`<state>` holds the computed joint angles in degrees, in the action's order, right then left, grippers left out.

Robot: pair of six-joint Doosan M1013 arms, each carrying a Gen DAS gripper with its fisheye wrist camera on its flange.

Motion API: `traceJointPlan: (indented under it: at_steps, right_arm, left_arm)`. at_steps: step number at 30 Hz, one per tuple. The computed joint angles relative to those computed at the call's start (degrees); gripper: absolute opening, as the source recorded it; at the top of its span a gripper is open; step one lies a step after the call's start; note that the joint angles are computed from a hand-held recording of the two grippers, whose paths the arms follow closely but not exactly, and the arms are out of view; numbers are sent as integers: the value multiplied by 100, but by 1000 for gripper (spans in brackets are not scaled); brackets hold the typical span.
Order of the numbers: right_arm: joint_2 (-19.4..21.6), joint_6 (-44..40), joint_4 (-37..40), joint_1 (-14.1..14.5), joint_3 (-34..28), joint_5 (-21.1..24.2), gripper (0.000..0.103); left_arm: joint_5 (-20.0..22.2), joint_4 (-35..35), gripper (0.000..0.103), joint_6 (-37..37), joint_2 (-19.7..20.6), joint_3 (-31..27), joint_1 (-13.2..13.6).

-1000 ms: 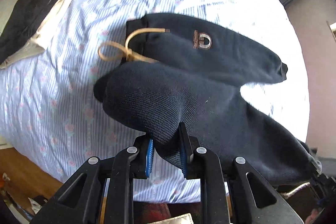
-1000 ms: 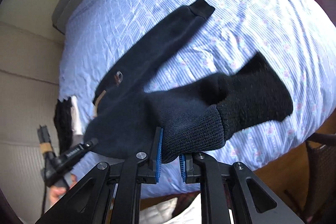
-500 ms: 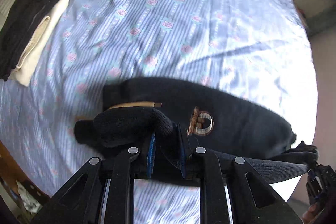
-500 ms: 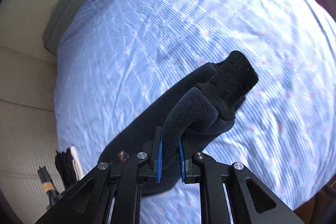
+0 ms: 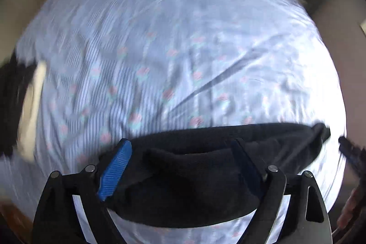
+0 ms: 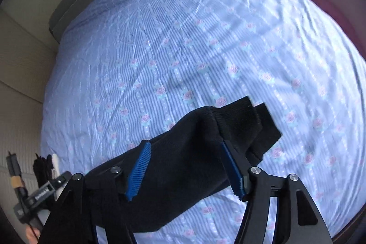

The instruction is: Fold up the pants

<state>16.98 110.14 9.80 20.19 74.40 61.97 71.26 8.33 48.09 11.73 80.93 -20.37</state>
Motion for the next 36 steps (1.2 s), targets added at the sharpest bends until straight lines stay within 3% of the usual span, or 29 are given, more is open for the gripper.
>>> traceJointPlan:
  at_steps: [3, 5, 8, 11, 14, 16, 18, 21, 23, 24, 27, 31, 35, 36]
  right_arm:
    - [-227, -64, -472, -11, 260, -39, 67]
    - [-311, -163, -417, -87, 442, 105, 67]
    - [-318, -191, -293, -187, 624, 379, 67]
    - [-348, -280, -346, -199, 815, 293, 67]
    - [-279, -268, -363, -214, 886, 22, 67]
    - [-153, -174, -105, -306, 836, -60, 67]
    - [-9, -91, 253, -412, 762, -121, 66]
    - [233, -109, 601, -479, 597, -54, 64]
    - [368, -116, 729, -486, 511, 23, 51]
    - [408, -184, 899, -502, 498, 29, 34]
    - [343, -179, 566, -399, 435, 71, 23]
    - [32, 122, 31, -273, 564, -185, 22]
    - [198, 276, -200, -246, 480, 78, 25]
    - [229, 270, -247, -242, 466, 119, 31]
  left_arm:
    - [-88, -192, 90, 1571, 160, -112, -31]
    - [70, -540, 89, 2462, 370, -231, 16]
    - [422, -687, 89, 3121, 686, -385, -13]
    - [755, -578, 79, 3284, 924, -458, -97]
    - [782, -680, 75, 3284, 990, -480, -90]
    - [734, -765, 63, 3223, 994, -481, -79]
    - [671, -1025, 35, 3118, 1000, -461, -26]
    - [566, -1115, 17, 2942, 945, -395, -4]
    - [483, -1232, 14, 2836, 880, -397, 40]
    - [426, -1271, 14, 2827, 759, -316, 75]
    - [366, -1181, 14, 2765, 732, -461, 134]
    - [492, -1087, 14, 2662, 1021, -793, 144]
    - [834, -716, 21, 2579, 1400, -987, -89]
    - [880, -653, 25, 2505, 1433, -1035, -105]
